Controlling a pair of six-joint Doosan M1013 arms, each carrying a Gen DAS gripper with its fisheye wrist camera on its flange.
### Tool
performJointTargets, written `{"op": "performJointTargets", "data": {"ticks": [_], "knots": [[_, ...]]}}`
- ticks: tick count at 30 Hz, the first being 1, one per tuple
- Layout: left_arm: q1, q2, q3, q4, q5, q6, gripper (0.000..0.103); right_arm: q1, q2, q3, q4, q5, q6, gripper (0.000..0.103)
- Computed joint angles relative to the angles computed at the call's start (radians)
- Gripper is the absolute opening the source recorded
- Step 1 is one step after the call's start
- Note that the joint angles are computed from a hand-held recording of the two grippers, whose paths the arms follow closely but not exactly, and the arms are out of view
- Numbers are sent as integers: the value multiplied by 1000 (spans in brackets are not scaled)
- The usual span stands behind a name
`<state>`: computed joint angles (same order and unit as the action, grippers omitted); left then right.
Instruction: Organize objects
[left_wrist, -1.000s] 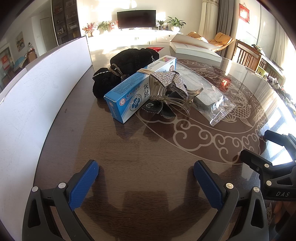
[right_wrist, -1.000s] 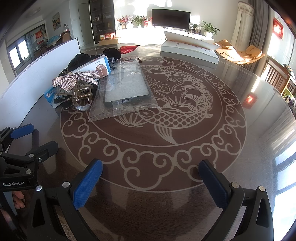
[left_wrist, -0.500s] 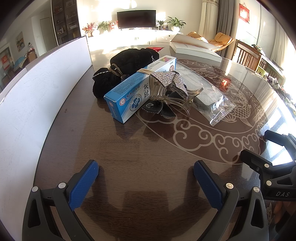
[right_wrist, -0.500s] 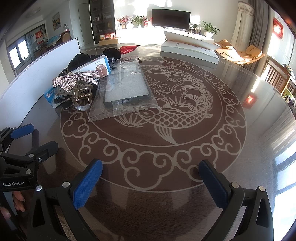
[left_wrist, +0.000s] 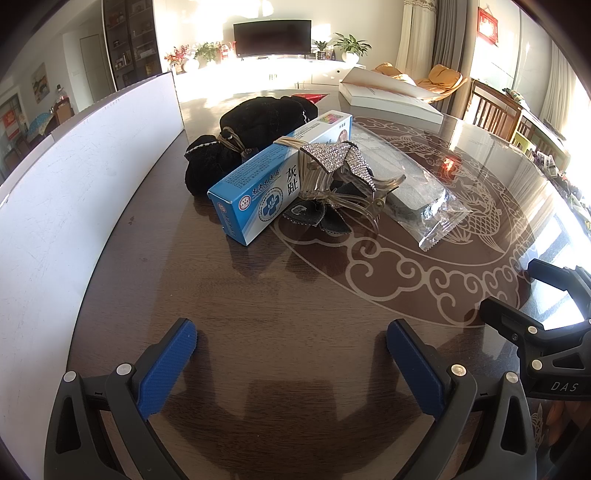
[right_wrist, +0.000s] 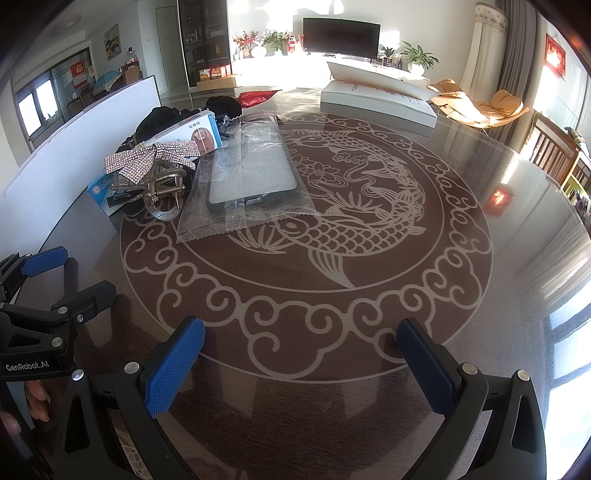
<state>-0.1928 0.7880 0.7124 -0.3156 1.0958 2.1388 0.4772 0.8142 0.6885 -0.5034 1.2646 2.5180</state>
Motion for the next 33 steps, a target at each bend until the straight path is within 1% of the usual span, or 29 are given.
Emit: {"op": "performJointTargets", "data": {"ticks": [20,33], "knots": [[0,0,0,2,-1,-3,103,0,0,0,0,0,0,103],[7,-22,37,0,-11,6,103,0,0,1,0,0,0,103]]}}
